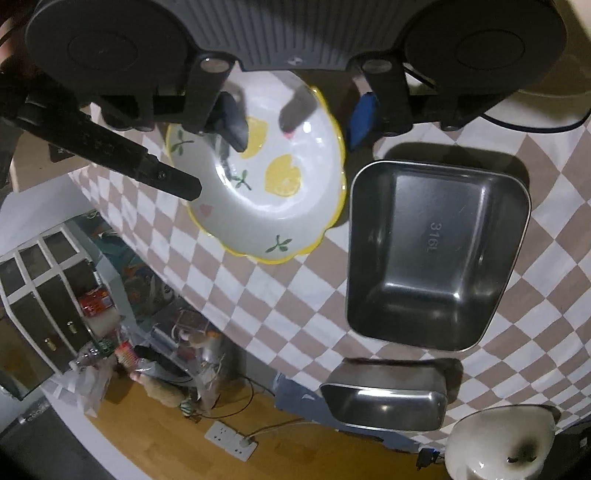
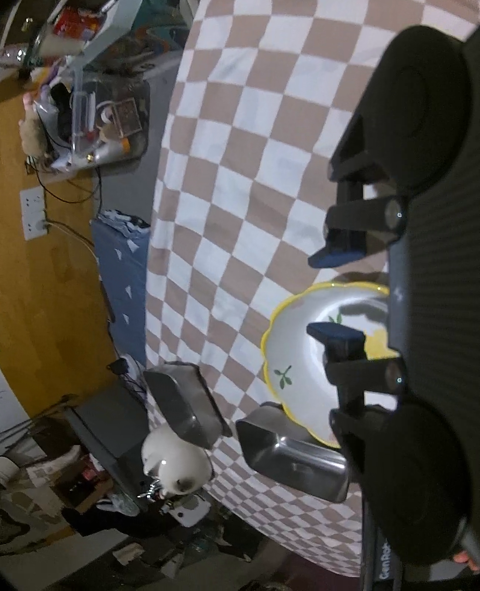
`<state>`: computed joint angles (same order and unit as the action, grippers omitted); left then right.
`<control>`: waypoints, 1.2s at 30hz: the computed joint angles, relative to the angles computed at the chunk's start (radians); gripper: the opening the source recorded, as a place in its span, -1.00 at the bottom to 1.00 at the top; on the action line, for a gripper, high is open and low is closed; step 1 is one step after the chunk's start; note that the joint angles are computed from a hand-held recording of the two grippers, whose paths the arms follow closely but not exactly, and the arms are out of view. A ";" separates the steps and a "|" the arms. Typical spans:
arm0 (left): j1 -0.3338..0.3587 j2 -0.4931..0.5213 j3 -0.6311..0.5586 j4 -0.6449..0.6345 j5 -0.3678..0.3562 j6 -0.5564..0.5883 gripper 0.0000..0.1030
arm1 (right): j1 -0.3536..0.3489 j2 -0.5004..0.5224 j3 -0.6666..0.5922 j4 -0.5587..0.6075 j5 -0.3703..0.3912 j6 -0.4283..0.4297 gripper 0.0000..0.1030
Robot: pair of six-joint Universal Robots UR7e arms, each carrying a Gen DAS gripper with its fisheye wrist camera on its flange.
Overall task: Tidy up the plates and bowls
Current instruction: 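Close both grippers on the floral bowl rim, then lift the floral bowl with both grippers and carry it over the cream bowl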
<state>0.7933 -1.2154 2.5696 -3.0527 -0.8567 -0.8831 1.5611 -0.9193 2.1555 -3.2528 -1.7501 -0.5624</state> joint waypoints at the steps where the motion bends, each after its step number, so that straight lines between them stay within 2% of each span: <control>1: 0.005 -0.001 -0.003 0.007 -0.002 0.002 0.03 | 0.001 0.006 -0.005 0.004 -0.005 -0.001 -0.35; 8: 0.033 0.019 -0.033 0.057 -0.010 0.028 -0.15 | -0.001 0.044 -0.055 0.046 -0.024 -0.014 -0.75; 12: 0.037 0.021 -0.036 0.069 -0.008 0.024 -0.27 | -0.002 0.046 -0.056 0.051 -0.024 -0.034 -0.75; 17: 0.047 -0.001 -0.035 0.097 -0.013 0.012 -0.52 | -0.010 0.045 -0.049 0.063 -0.032 -0.027 -0.74; 21: 0.049 -0.005 -0.043 0.122 -0.015 0.027 -0.56 | -0.010 0.043 -0.044 0.057 -0.032 -0.015 -0.74; 23: 0.044 -0.001 -0.050 0.146 -0.004 0.029 -0.64 | -0.006 0.042 -0.039 0.051 -0.043 -0.015 -0.74; 36: 0.037 -0.006 -0.053 0.130 -0.025 0.054 -0.64 | 0.009 0.012 0.021 -0.024 -0.092 0.035 -0.75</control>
